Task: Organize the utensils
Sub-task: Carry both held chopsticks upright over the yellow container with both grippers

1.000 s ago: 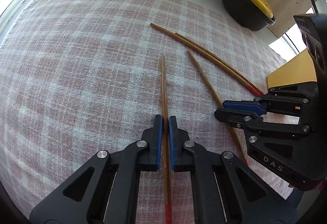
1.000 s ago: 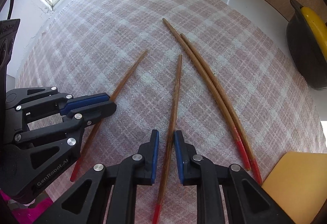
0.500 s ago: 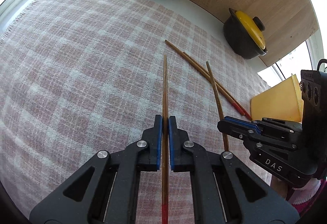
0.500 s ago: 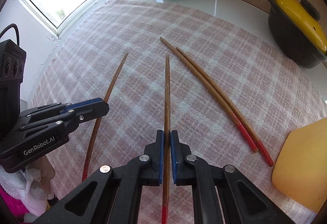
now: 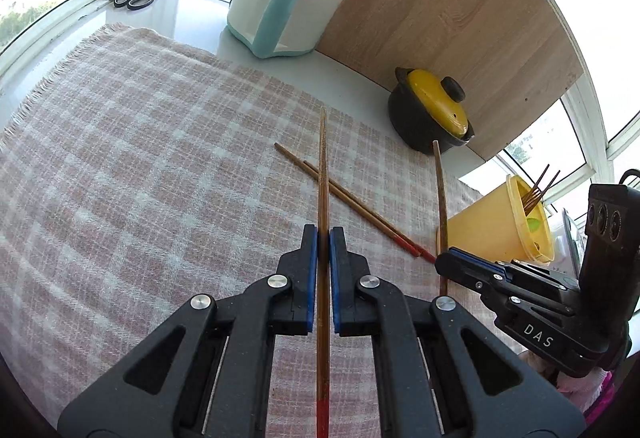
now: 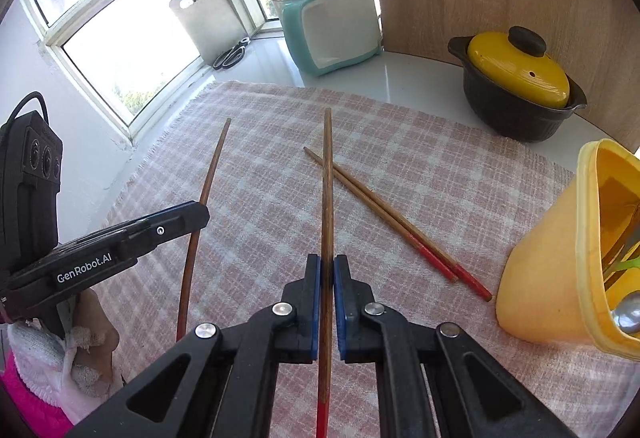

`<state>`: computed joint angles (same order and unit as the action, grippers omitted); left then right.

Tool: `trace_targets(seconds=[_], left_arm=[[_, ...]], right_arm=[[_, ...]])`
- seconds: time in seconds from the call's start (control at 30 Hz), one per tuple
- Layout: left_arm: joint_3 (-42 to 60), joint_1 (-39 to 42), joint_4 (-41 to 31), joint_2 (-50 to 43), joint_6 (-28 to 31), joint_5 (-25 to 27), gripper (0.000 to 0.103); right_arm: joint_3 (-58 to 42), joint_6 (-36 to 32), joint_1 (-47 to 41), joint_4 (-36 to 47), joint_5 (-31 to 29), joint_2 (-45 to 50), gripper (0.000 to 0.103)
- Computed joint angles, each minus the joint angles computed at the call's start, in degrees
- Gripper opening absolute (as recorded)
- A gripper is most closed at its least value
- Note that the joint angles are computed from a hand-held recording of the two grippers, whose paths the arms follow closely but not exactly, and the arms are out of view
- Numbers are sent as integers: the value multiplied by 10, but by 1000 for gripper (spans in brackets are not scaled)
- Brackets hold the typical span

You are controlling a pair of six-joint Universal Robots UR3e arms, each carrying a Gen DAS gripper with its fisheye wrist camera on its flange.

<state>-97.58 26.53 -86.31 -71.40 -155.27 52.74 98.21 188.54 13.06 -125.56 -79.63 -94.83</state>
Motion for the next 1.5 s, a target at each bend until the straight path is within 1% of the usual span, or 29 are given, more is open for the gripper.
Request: trace_targets(seconds=[0.13, 0.23, 0.33, 0.5, 0.77, 0.97, 1.07, 1.13, 1.23, 1.4, 1.5], left_arm=[[42, -25, -2, -9, -23, -27, 4], [72, -53, 7, -21, -46, -43, 4], [98, -90, 30, -35, -78, -51, 4], [143, -167, 95, -81, -151, -52, 4], [233, -292, 206, -182, -263, -12, 4], [327, -369, 258, -279, -329, 27, 4], [387, -400, 265, -332, -352, 49, 4], [427, -415, 264, -363, -364, 58, 4], [488, -438, 263, -409, -372, 80, 4], [558, -465, 265, -469, -380, 115, 4], [573, -470, 266, -488, -383, 119, 4]], right_arm=[[0, -6, -13, 17, -11, -50, 4], [6, -14, -42, 39, 0, -97, 4], [8, -29, -82, 68, 14, -146, 4], [4, -68, -159, 120, 44, -208, 4], [-14, -172, -336, 228, 133, -292, 4], [-33, -243, -446, 284, 189, -310, 4], [-40, -275, -496, 308, 215, -312, 4], [-40, -282, -514, 306, 225, -310, 4], [-36, -275, -516, 271, 220, -294, 4], [-24, -244, -491, 186, 191, -249, 4], [-11, -227, -467, 140, 168, -226, 4]])
